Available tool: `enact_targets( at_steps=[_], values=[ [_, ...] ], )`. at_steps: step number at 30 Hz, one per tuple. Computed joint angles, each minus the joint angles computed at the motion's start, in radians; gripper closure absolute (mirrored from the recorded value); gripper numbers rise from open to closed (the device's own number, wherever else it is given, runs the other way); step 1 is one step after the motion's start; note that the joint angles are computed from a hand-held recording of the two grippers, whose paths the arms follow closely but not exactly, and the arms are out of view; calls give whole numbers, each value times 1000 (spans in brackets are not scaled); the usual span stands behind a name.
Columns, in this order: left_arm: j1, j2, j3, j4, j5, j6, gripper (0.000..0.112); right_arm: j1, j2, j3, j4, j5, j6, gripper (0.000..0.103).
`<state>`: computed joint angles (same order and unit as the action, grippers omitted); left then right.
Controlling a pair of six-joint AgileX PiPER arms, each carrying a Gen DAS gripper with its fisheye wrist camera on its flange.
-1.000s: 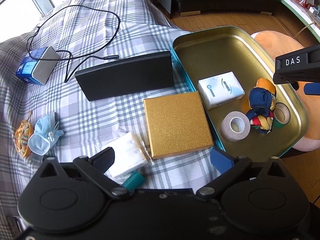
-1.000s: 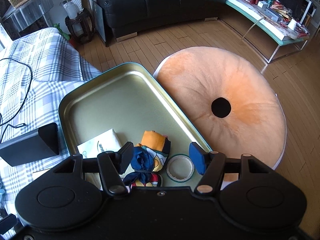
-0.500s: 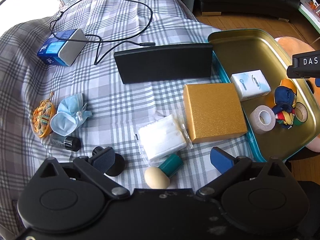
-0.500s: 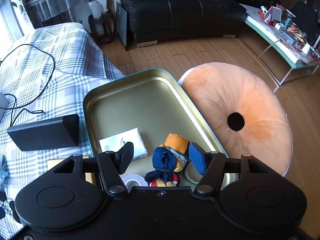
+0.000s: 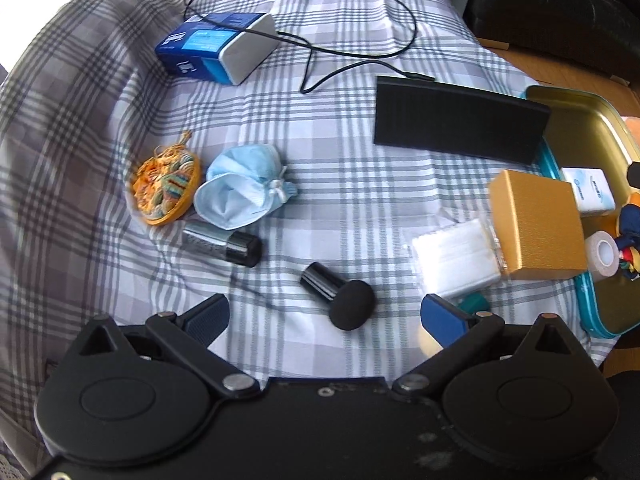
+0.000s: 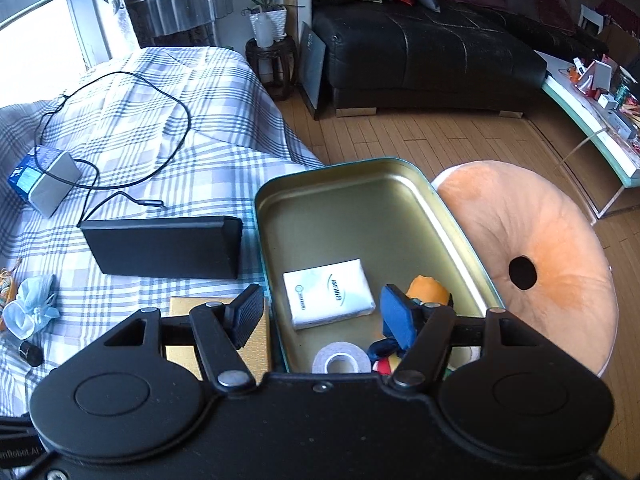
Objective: Organize soft objects
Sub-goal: 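Move the left tool to the dark glass bottle while the right tool approaches the teal-handled brush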
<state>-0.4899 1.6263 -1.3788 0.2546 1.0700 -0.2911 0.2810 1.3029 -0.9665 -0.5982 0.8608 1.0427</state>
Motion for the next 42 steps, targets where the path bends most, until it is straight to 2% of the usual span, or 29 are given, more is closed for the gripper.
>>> enact_targets(
  at_steps=[3,5,7,14,20,22,27,37,42],
  values=[
    [66,4,-1,-19,-2,20,10,54,-23,26,-27,-22,49,39],
    [108,7,-6,-34,-2,36,10,99,-27,42,-56,-29,92,31],
    [141,15,-15,-44,-4,48,10,143,-22,50,-82,-33,119,31],
    [251,69,-88,-86,4,82,10,207,41,22,23,-81,-15,30],
    [313,124,-153,-101,12,109,10,267,122,-24,57,-80,-97,30],
    [334,147,-181,-113,21,123,10,258,139,-37,124,-90,-162,31],
    [364,199,-229,-143,36,146,10,216,174,-63,317,-107,-337,32],
    [362,257,-267,-192,34,182,10,226,255,-116,345,-62,-365,32],
    [351,318,-323,-182,43,114,10,231,254,-120,328,-64,-354,32]
  ],
)
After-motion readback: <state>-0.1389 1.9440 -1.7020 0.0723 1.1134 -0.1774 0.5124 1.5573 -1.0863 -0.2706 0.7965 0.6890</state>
